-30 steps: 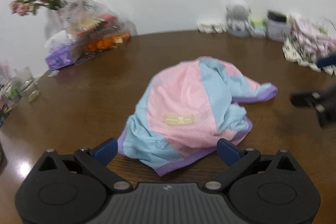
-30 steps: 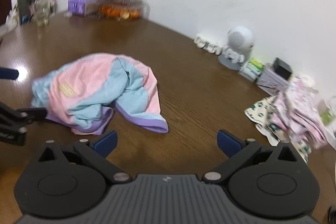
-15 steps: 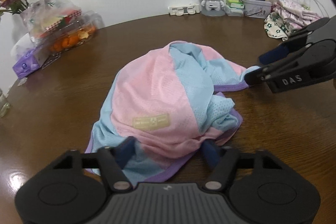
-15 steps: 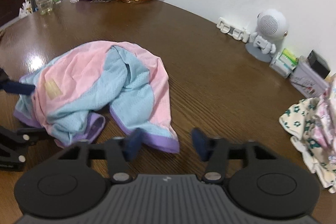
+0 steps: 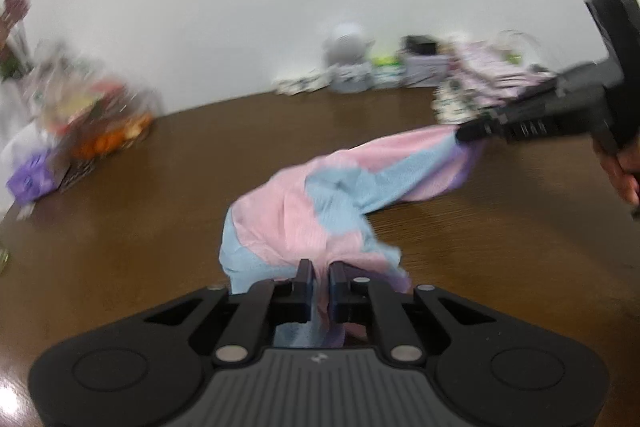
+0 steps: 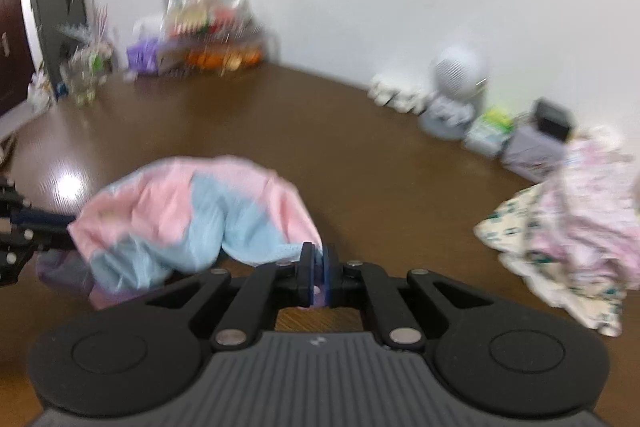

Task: Fold clothes

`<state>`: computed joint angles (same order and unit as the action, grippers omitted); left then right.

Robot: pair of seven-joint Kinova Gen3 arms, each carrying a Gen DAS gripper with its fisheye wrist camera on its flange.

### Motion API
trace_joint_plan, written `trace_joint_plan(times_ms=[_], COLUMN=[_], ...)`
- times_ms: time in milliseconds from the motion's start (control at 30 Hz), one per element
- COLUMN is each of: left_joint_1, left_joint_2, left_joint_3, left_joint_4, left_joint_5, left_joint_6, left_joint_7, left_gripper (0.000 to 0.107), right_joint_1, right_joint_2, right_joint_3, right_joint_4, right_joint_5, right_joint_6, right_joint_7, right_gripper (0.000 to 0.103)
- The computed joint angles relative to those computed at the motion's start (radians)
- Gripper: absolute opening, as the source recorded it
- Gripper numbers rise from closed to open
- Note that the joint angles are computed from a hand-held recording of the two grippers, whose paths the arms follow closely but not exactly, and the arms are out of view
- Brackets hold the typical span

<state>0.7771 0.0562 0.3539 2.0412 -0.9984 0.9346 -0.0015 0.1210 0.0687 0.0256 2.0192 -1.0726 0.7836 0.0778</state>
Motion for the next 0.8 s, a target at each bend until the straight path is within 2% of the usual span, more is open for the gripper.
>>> trace_joint_plan(times_ms=[100,200,333,433,533,600,667,733,800], left_joint_1=[0.054,0.115,0.182,0.203,0.185,0.145,0.106,0.087,0.096], left_joint_2=[-0.016,-0.023,-0.038,-0.044,-0.071,-0.087,-0.086,-0.062,-0.024], left_joint_3=[0.048,0.095,0.144,0.162,0.143,0.136,0.129,0.122,0.101], left_joint_4=[-0.039,-0.081,-0.111,-0.114,-0.071,-0.025,0.029,0.079,0.110], left_joint_5=[-0.005,-0.027,-0.098,-0.171,-0.177,-0.142,-0.107,-0.073,-0.034], left_joint_6=[0.045,0.085,0.057,0.003,-0.097,-0.168,-0.212,-0.206,-0.163], left_joint_7=[-0.013,-0.005,0.043,0.122,0.244,0.325,0.407,0.488,0.549], left_gripper=[0.007,0.006,0.006,0.006,0.007,0.007,0.008,0.014,0.019], right_joint_1=[0.089,0.219,0.375,0.369,0.268,0.210,0.177,0.119,0.054], right_joint_2=[-0.042,-0.081,-0.112,-0.111,-0.133,-0.161,-0.175,-0.175,-0.149], right_joint_3=[0.066,0.118,0.209,0.326,0.406,0.376,0.287,0.194,0.102], right_joint_4=[-0.031,-0.070,-0.154,-0.251,-0.306,-0.303,-0.288,-0.263,-0.225], right_joint_5=[0.001,-0.006,-0.019,-0.028,-0.014,0.017,0.070,0.151,0.232], right_joint_6=[0.110,0.232,0.394,0.462,0.420,0.339,0.258,0.176,0.095], right_joint_7=[0.024,0.059,0.087,0.034,-0.062,-0.127,-0.193,-0.265,-0.331], right_gripper=[0.003,0.003,0.003,0.003,0.003,0.003,0.003,0.003,0.005])
